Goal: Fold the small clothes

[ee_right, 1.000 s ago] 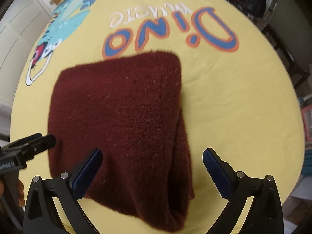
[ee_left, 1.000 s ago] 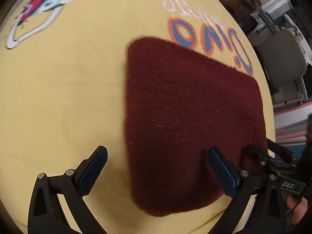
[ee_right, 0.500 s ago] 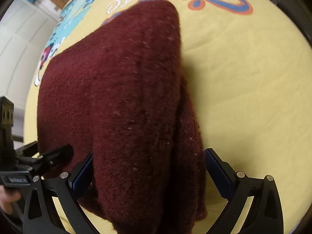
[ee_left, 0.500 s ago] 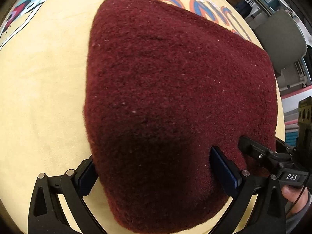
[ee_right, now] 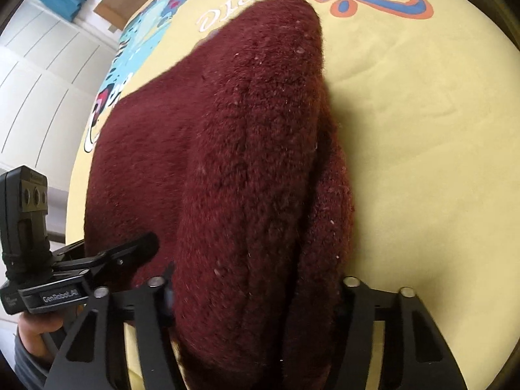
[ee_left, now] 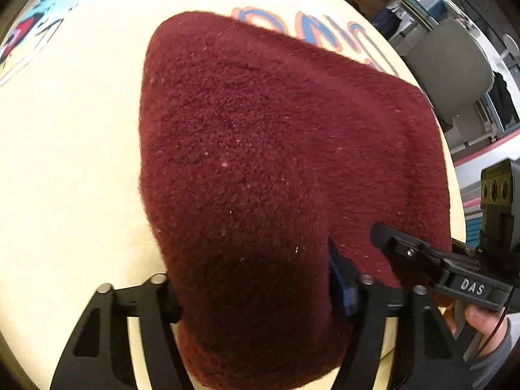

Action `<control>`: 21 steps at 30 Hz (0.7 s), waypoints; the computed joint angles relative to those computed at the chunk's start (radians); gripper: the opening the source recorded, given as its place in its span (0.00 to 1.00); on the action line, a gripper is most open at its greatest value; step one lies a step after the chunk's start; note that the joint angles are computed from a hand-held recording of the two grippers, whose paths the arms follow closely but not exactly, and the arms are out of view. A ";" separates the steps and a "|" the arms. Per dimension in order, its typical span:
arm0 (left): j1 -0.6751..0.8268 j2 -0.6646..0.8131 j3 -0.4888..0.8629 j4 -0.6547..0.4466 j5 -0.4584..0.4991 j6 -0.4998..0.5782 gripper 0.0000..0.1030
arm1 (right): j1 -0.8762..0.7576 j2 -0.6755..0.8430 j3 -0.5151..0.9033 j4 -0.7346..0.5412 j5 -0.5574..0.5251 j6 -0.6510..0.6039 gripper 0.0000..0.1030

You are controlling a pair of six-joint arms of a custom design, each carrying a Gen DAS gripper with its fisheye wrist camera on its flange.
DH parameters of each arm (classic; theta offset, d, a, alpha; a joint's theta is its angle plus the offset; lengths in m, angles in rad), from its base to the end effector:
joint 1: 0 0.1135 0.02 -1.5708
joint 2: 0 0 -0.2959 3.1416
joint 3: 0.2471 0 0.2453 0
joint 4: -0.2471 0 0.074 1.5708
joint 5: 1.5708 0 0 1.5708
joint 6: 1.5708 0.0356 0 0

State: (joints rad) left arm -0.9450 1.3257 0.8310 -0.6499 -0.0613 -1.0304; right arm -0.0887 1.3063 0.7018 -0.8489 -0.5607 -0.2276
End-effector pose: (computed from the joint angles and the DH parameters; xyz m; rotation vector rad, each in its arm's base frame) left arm 0.1372 -0.1862 0.2407 -0.1391 2.8169 -0.4618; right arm 0.1856 0.0025 0.2099 -0.2447 2.8270 0.7804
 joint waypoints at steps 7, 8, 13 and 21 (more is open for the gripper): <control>0.003 -0.110 0.025 -0.094 -0.015 0.047 0.46 | 0.115 -0.067 0.078 -0.063 0.100 0.152 0.45; 0.010 -0.144 0.021 -0.105 -0.011 0.048 0.45 | 0.130 -0.073 0.098 -0.079 0.103 0.159 0.45; -0.055 -0.275 0.054 -0.259 -0.102 0.021 0.45 | 0.160 -0.101 0.162 -0.137 0.089 0.173 0.44; -0.237 -0.539 0.050 -0.570 -0.268 -0.197 0.45 | 0.495 -0.152 0.174 -0.024 0.162 0.441 0.43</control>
